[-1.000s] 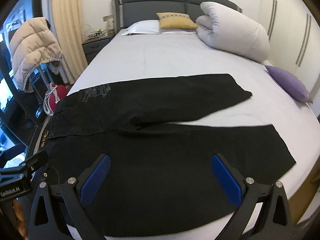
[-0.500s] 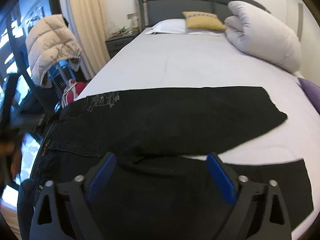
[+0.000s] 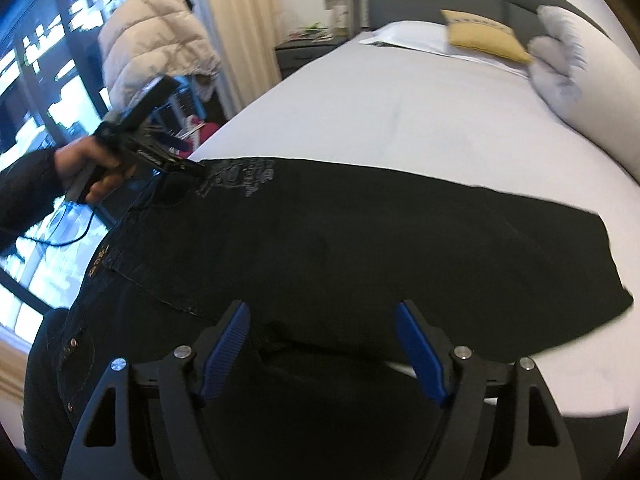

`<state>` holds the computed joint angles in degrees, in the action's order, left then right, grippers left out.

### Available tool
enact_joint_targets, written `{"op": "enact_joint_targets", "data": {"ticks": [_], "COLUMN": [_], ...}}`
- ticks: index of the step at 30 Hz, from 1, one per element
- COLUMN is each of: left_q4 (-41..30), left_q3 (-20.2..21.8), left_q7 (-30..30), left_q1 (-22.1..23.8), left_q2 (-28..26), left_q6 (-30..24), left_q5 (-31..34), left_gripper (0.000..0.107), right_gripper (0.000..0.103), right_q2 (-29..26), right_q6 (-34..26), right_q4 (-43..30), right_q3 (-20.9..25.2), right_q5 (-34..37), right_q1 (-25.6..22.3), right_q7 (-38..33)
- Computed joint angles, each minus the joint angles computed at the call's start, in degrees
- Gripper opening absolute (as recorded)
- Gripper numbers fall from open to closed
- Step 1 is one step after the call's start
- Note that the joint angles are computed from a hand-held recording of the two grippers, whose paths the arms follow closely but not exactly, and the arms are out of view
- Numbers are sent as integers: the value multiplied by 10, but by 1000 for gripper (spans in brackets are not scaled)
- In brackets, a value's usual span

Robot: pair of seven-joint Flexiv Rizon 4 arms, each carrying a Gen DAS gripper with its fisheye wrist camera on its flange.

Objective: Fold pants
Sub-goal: 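Grasp the jeans waistband with the left tool while the right tool grasps the waistband beside it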

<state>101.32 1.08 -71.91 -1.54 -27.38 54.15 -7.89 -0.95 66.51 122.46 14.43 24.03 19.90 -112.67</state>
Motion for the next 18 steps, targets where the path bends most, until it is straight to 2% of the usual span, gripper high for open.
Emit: {"op": "enact_joint_targets", "data": {"ticks": [2,4,7,8,9,11,14,18], "left_q4": [-18,-47,-77,-86,-86,-81,-67,-24], "left_q3": [-8,-8,-7,-7,-12,-11,4,38], "left_q7": [20,26,27,26,30,24,0,-63], "left_q1": [10,13,16,16,19,12,-10,-54], "left_q2": [-16,-32,-49,-53,-52,-47,-39,-11], "left_q6": [-33,-57,-88,-96,-96,-90,-46,60], "left_q5": [-8,-9,-15,-16,-23,-23,8,80], "left_gripper": [87,85,70,55,32,14,8,4], "right_gripper": [78,78,75,73,71,70,68,67], "right_q2": [-13,-27,-52,-63,-69,-83,-112,-145], "right_q6": [-10,-21,-28,-34,-43,-62,-96,-118], "right_q4": [-18,-39,-65,-77,-87,-110,-156,-205], "right_q3": [-1,1,5,7,9,14,17,18], "right_q5": [3,8,-11,-22,-26,-34,-50,-90], "right_q1": [2,1,2,2,-1,-6,-11,-8], "right_q7": [-16,-36,-53,-61,-70,-90,-119,-139]}}
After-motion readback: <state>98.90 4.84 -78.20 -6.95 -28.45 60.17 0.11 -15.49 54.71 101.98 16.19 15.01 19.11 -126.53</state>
